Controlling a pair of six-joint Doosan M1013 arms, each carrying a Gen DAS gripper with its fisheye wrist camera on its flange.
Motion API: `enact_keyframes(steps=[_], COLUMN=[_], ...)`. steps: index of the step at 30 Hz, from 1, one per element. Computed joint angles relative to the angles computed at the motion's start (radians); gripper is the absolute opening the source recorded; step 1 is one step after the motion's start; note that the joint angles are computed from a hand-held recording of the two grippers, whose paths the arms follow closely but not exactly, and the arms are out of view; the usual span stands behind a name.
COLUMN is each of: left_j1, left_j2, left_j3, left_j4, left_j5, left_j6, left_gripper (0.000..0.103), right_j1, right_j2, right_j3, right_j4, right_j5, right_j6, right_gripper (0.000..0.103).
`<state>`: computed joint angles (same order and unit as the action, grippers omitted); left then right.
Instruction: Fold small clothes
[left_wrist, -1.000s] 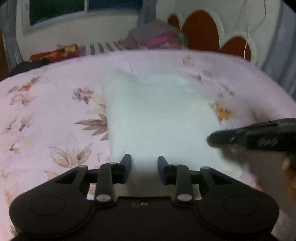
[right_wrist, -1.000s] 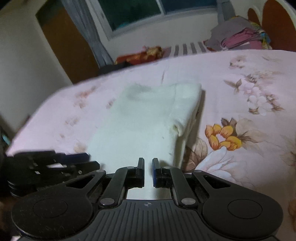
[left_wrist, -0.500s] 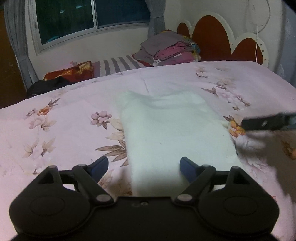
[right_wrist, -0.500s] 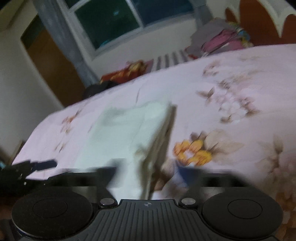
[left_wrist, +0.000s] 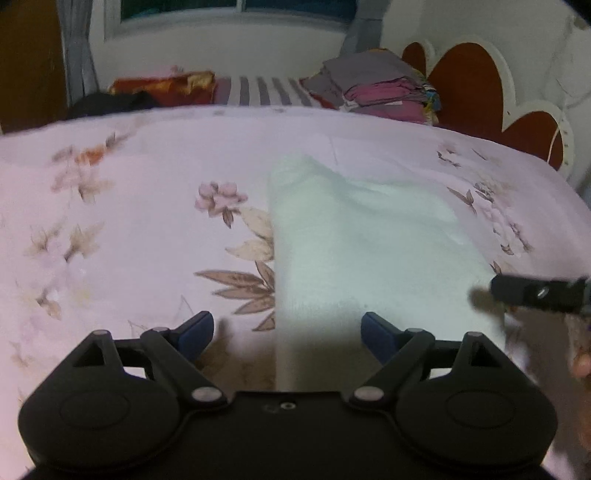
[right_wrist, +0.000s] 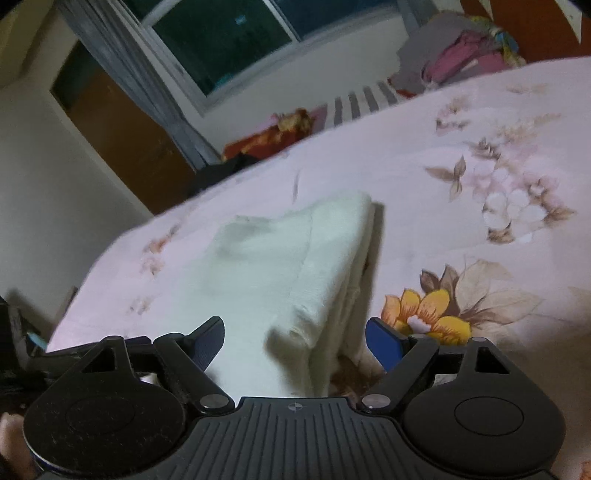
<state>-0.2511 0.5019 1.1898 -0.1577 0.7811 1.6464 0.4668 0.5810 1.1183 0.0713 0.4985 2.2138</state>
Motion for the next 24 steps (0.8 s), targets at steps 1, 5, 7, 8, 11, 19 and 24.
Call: enact_keyframes(steps=[1,5,7,8,11,19,24], left_j1=[0.000,-0.002,0.006,0.012,0.041,0.096,0.098], left_j2=[0.002,-0.009,-0.009,-0.004,0.024,0.108,0.142], left_j3=[-0.002,0.010,0.009,0.002,-0.036,-0.130,-0.185], left_j4=[0.005,0.029,-0.007,-0.039,-0.193,-0.425,-0.448], left_j5=[0.006,0.000,-0.004,0.000,0.052,0.200,0.262], left_j6=[-0.003,0.014,0.034,0.040,0.055,0.021,0.039], left_gripper=[0.089,0.087,0.087,0.086,0.085,0.079,0.077], right_j1=[0.002,-0.015,-0.023,-0.031,-0.044,-0.086,-0.089], right_j2=[0.012,-0.014,-0.039,-0.044,-0.037,-0.015,-0.006], right_j3=[-0.024,0.027,0.063,0.076,0.077,0.106,0.074], right_j4=[-0.048,-0.126,-0.038,0.062,0.224,0.623,0.591], right_j5=[0.058,0.054,-0.014,-0.040,-0.062,-0.087,-0.027], right_j6=[0.033,0.241,0.154,0.073,-0.014,-0.197,-0.188], right_gripper=[0.067,0.064,0.064,0.064,0.064,0.064,0.064])
